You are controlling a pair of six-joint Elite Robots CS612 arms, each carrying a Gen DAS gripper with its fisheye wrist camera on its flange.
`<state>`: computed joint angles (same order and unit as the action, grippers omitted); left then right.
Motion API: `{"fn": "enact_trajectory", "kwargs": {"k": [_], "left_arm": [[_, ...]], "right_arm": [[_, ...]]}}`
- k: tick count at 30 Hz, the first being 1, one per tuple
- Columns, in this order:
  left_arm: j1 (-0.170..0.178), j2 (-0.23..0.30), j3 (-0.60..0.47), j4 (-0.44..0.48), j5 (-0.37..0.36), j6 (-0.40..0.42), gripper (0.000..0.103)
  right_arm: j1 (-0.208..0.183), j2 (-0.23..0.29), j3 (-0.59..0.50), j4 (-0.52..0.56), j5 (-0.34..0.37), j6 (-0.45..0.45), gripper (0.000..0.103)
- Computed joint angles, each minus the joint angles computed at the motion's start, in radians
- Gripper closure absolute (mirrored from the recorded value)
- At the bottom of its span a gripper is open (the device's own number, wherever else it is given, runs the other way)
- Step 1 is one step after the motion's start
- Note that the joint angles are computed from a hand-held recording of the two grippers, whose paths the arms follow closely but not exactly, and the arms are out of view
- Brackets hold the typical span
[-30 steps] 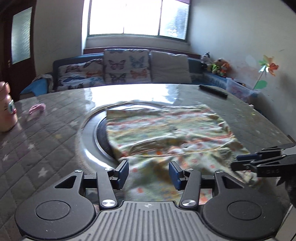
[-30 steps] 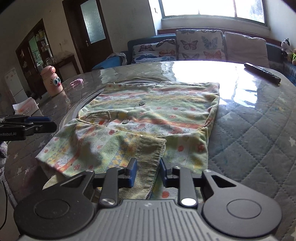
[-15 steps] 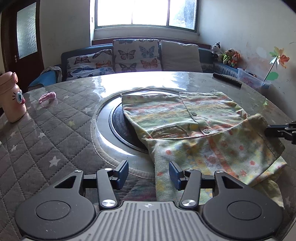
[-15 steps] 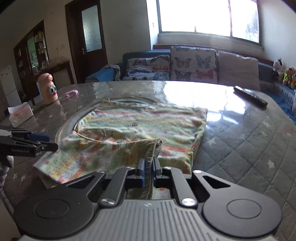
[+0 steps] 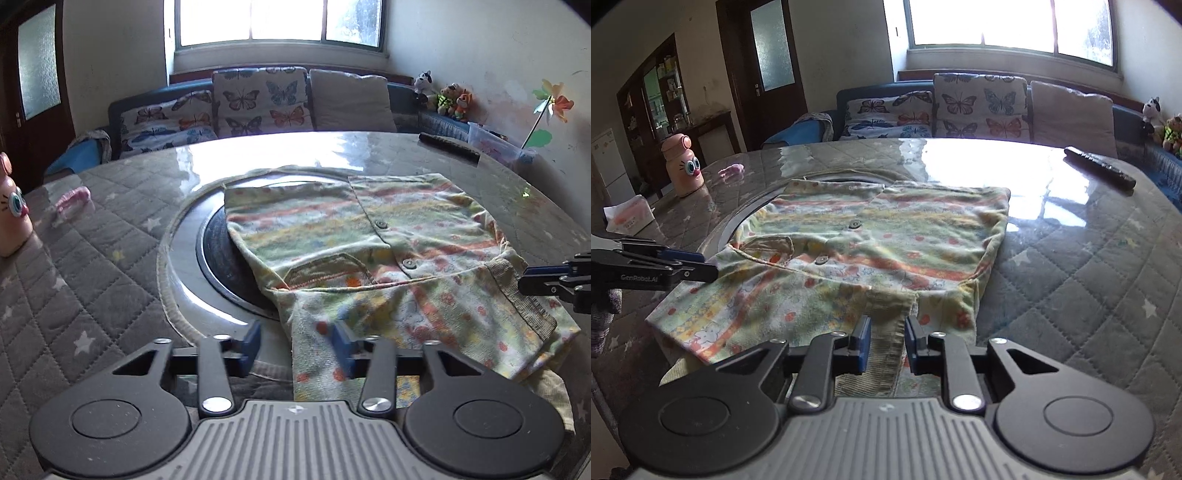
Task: Fold clothes
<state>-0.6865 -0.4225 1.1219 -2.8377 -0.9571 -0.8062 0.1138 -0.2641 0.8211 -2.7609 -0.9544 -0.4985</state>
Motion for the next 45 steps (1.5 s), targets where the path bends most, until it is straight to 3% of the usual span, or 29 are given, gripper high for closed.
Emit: {"fn": "enact_trajectory", "kwargs": {"k": [2,8,14,19,22,27,32,37,39,45], "left_arm": [[0.003,0.001,0.004,-0.023,-0.011,-0.005,0.094],[-0.003,-0.012,0.043,-0.064,0.037,-0.037,0.103],[-0.001,-0.026,0.063,-0.041,0.034,-0.081,0.103],[0.002,-0.002,0.011,-0.128,0.003,0.025,0.101],[0.011,0.026,-0.049,-0.091,-0.026,0.05,0.1],[0.026,0.045,-0.087,0.013,-0.049,0.006,0.099],[0.016,0.031,-0.057,-0.014,-0.033,0.037,0.099],[-0.008,0.018,-0.028,-0.083,-0.043,0.139,0.099],[-0.017,0.017,-0.024,-0.095,-0.058,0.191,0.095],[-0.038,0.014,-0.003,-0.082,-0.06,0.246,0.08]], "right_arm": [[0.0,0.0,0.001,0.003,0.003,-0.002,0.083],[0.001,0.0,0.0,0.005,0.004,-0.011,0.083],[0.0,0.002,-0.006,-0.01,0.006,-0.011,0.083],[0.004,0.016,-0.043,-0.017,0.014,-0.013,0.083],[0.01,0.035,-0.078,0.007,0.016,-0.031,0.083],[0.017,0.061,-0.122,0.07,0.001,-0.063,0.083],[0.012,0.017,-0.038,0.034,0.012,-0.132,0.083],[0.005,-0.035,0.054,0.047,0.03,-0.219,0.083],[0.004,-0.045,0.076,0.059,0.022,-0.241,0.083],[-0.004,-0.075,0.15,0.004,0.017,-0.251,0.081]]}}
